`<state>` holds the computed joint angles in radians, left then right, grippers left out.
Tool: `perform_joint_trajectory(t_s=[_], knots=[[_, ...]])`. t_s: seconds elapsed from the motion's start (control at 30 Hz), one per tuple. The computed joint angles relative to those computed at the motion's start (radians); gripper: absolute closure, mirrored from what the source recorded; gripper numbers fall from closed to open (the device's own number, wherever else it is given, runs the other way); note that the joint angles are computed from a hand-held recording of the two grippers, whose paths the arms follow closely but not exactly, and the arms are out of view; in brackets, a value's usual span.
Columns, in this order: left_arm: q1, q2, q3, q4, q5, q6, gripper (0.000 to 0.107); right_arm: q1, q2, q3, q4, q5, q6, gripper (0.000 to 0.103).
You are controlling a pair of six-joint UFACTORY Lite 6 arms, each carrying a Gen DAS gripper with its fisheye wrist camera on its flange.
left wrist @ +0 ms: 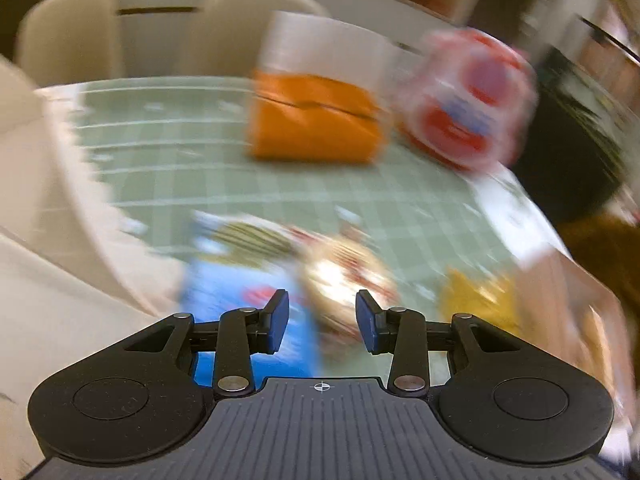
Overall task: Organize snacks
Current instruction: 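Move both tools back over the snacks on the table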
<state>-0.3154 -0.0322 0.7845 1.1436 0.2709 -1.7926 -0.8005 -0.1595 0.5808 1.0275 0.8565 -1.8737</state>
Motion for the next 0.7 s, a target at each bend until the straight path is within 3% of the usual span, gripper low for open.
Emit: perform_joint_trajectory(t_s=[0.1, 0.2, 0.37, 0.43, 0.57, 0.7], knots=[[0.094, 0.038, 0.0, 0.104, 0.006, -0.08, 0.066, 0.029, -0.03, -0.064, -0.005, -0.047, -0.026, 0.045], [0.165, 0.084, 0.01, 0.079, -0.062, -0.039, 0.066, 0.065, -0.029, -0.079, -0.007, -0.073, -0.016, 0.045], [0.08, 0.102, -0.01, 0.228, -0.073, -0.13, 0.065, 0.156, -0.039, -0.042, 0.013, -0.073, 0.018, 0.042], [0.026, 0.121, 0.003, 0.252, -0.052, -0.123, 0.065, 0.223, -0.026, 0.0, 0.039, -0.087, 0.038, 0.037], [0.002, 0.13, 0.008, 0.251, -0.096, -0.102, 0.065, 0.436, 0.068, 0.138, 0.126, -0.241, 0.102, 0.035], [0.04, 0.077, -0.022, 0.186, -0.138, -0.043, 0.065, 0.615, 0.302, 0.41, 0.045, -0.256, 0.372, 0.025]])
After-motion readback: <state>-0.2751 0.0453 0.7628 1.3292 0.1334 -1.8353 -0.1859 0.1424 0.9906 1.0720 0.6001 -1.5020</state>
